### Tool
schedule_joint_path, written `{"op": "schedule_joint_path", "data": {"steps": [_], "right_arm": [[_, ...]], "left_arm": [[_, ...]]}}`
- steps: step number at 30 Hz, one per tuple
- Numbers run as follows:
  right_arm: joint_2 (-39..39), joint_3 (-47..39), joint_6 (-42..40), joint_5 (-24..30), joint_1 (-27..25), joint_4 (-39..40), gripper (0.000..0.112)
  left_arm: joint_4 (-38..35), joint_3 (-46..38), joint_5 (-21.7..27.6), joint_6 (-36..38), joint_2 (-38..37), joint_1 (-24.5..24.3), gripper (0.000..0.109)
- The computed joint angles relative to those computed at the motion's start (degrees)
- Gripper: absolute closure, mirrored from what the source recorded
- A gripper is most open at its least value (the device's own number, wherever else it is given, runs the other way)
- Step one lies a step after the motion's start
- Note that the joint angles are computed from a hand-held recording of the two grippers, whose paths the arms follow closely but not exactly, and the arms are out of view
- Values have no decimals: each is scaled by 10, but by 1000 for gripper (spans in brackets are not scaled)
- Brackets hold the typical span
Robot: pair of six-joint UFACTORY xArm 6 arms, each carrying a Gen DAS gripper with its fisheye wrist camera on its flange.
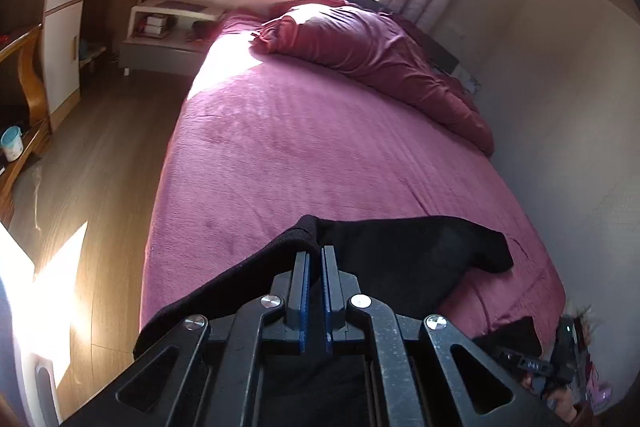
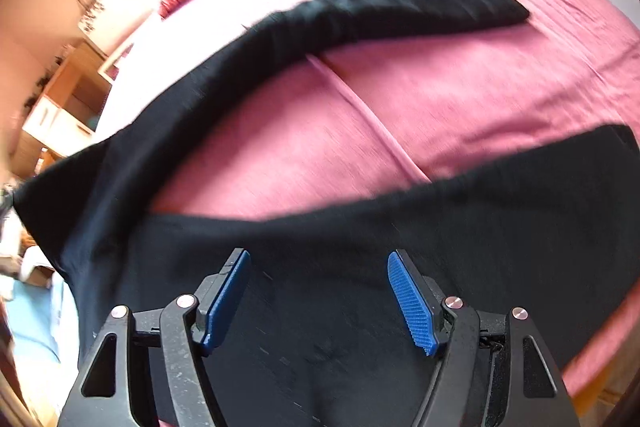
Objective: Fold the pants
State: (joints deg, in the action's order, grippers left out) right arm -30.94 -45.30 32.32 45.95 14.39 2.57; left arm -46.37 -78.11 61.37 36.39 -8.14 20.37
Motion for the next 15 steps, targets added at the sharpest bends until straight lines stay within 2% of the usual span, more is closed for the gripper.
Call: {"op": "schedule_joint_path", "data": {"steps": [3, 6, 8, 10, 15], "right_arm": [[27, -33, -34, -19, -3, 35, 43], [79, -81, -62, -44, 2, 69, 49], [109, -115, -79, -51, 5, 96, 54], [143, -154, -84, -49, 8, 105, 54], [174, -199, -82, -52, 31, 115, 54]], "left_arm": [[-38, 73, 49, 51, -90, 24, 106], [-62, 133, 98, 82, -169, 56, 106], [-82, 163, 144, 88, -204, 88, 107], [-75, 191, 161, 95, -237, 105, 107], [-31, 202, 172, 25, -217, 124, 105]]}}
